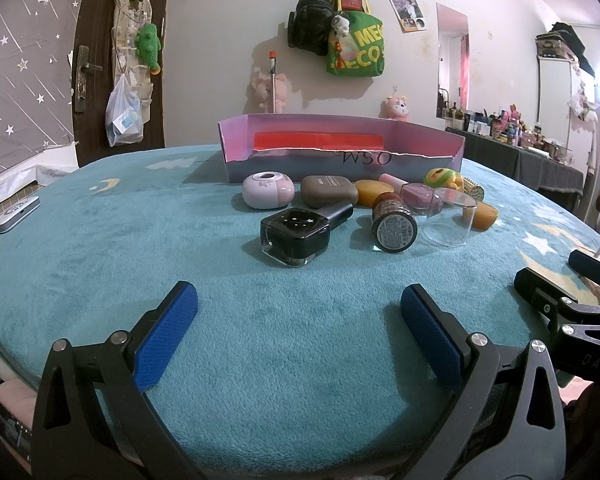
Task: Organize rigid objects
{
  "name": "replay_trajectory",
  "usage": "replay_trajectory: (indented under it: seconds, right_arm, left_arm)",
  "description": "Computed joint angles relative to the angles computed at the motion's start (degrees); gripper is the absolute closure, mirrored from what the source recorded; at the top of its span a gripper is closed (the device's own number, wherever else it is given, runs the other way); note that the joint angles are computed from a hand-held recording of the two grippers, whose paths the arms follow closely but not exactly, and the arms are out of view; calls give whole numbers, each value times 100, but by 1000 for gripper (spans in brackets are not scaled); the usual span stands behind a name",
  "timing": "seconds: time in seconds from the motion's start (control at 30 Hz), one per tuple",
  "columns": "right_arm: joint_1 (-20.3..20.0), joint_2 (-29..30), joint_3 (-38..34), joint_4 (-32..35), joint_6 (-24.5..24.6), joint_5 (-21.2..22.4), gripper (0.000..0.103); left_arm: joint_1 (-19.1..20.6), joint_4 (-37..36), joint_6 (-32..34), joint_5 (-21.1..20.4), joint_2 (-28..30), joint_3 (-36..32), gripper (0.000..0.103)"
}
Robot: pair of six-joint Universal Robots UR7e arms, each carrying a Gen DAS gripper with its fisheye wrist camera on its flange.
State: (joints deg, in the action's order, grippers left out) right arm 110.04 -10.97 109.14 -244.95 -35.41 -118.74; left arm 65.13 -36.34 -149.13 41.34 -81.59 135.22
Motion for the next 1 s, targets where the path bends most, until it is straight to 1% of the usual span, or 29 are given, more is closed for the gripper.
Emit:
replay_trajectory:
  seconds: [0.6, 0.73, 0.8, 0.87, 1.0]
  right_arm:
    - [-2, -2, 5, 1, 7, 1, 0]
    - [4, -10, 11, 27, 25, -14, 0]
    - [17, -33, 18, 102, 65, -41, 0]
    - [45, -86, 35, 201, 86, -58, 0]
    - [76, -128, -42, 356, 68, -35, 0]
  left_arm:
    - [2, 30, -17, 1, 0, -9, 0]
    - [-13, 83, -32, -69, 5, -43, 0]
    - [-22, 174, -76, -118, -24, -88, 0]
    - [36, 430, -188, -36, -56, -252, 0]
    - [46, 811, -361, -20, -122, -448, 0]
